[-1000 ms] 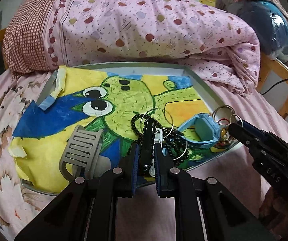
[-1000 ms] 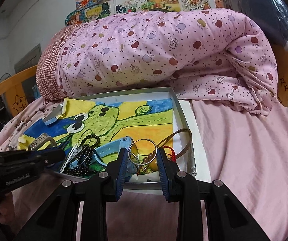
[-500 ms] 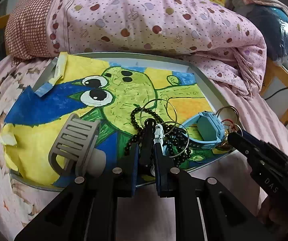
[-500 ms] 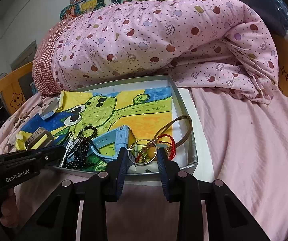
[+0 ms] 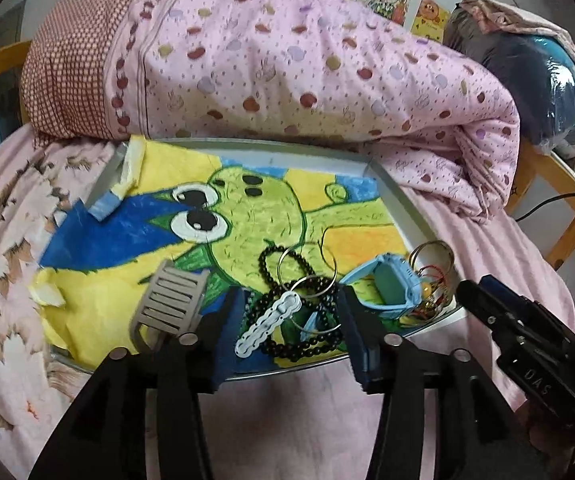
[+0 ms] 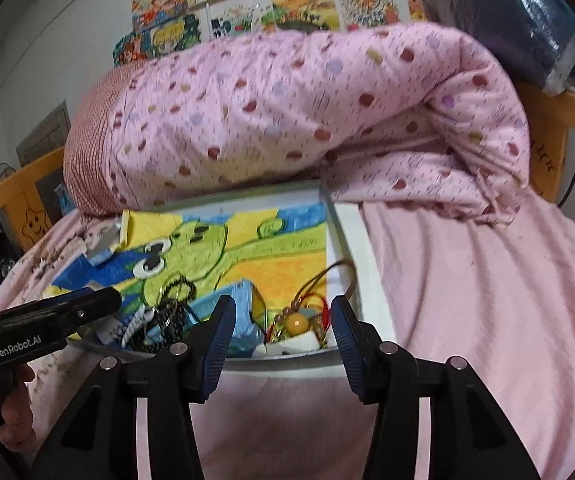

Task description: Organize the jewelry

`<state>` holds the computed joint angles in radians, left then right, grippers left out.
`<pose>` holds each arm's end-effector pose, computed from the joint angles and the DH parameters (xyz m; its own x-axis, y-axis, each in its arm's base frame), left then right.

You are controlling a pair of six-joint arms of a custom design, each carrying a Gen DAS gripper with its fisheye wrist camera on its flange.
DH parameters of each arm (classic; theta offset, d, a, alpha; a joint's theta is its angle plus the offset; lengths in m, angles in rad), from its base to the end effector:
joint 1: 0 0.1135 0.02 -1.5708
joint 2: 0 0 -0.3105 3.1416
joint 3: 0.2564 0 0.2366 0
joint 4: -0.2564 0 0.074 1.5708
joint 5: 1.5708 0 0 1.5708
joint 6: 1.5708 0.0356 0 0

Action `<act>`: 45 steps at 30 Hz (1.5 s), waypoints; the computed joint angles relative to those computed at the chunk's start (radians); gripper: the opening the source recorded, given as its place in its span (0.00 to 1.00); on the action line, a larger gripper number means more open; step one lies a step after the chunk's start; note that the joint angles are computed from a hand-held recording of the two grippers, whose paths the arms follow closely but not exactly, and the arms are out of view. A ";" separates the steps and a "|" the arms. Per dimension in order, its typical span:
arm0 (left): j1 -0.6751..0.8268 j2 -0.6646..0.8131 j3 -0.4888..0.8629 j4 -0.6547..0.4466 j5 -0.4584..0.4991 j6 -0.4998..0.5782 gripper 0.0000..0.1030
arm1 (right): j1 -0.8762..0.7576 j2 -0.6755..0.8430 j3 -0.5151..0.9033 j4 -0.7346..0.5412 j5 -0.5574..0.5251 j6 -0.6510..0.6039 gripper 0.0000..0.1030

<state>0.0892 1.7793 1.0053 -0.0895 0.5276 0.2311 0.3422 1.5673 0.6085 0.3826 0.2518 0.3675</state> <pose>0.3581 0.0140 0.2206 -0.6800 0.1379 -0.7202 0.4157 0.8816 -0.2237 0.2766 0.0891 0.2120 -0.5250 0.1824 -0.8313 0.0648 0.9825 0.1746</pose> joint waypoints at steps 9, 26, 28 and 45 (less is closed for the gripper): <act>0.073 -0.131 -0.015 -0.028 0.056 0.004 0.68 | 0.079 -0.175 0.005 -0.082 0.117 0.015 0.74; 0.394 -0.391 -0.042 -0.178 0.338 0.127 0.98 | 0.462 -0.426 0.043 -0.272 0.489 0.046 1.00; 0.435 -0.414 -0.045 -0.215 0.378 0.171 0.98 | 0.519 -0.442 0.050 -0.304 0.543 0.059 1.00; 0.770 -0.442 0.017 -0.764 0.609 0.732 0.98 | 0.995 -0.390 0.221 -0.880 0.947 0.551 1.00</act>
